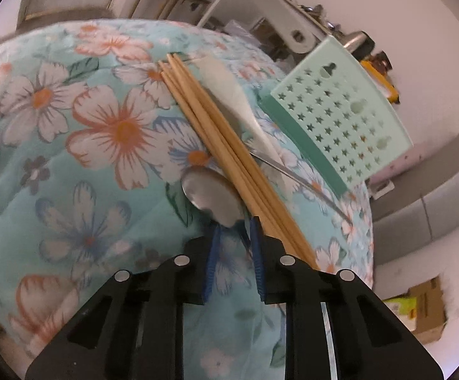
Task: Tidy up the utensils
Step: 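Grasp the metal spoon with the right tool while the left tool holds the ladle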
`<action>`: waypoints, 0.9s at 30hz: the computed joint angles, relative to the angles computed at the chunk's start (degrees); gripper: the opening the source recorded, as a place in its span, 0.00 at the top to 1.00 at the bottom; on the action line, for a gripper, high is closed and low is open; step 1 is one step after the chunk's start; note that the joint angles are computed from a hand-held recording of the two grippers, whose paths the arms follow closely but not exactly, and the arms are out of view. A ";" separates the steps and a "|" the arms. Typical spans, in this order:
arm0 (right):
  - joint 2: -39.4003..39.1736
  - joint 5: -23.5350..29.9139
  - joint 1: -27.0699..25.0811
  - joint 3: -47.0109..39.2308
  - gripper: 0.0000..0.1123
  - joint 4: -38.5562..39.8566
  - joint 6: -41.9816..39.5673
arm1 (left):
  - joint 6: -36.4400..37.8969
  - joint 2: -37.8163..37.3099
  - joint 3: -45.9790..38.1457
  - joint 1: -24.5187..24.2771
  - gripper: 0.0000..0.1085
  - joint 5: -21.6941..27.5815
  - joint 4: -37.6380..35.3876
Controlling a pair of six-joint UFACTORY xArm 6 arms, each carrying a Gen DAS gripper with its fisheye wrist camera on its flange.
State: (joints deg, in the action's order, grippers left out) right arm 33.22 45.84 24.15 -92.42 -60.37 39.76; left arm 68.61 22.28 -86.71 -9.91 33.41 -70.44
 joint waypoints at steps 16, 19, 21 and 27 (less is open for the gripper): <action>-5.63 5.48 3.79 6.76 0.97 -11.89 16.50 | 0.53 -2.24 1.53 -0.02 0.96 -2.24 -0.91; -8.86 4.92 3.65 9.27 0.98 -13.67 23.38 | 0.41 -2.96 1.87 -0.31 0.96 -3.11 -1.30; -11.08 3.50 2.95 10.57 0.99 -14.13 27.93 | 0.02 -3.30 1.63 -0.63 0.96 -3.63 -1.44; -19.29 -11.09 -3.67 15.70 1.00 -12.68 38.94 | -1.53 -1.71 -4.97 -1.64 0.96 -4.11 -2.70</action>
State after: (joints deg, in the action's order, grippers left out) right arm 13.93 34.75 20.48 -76.72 -73.05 78.70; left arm 67.08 20.57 -91.67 -11.54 29.30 -73.14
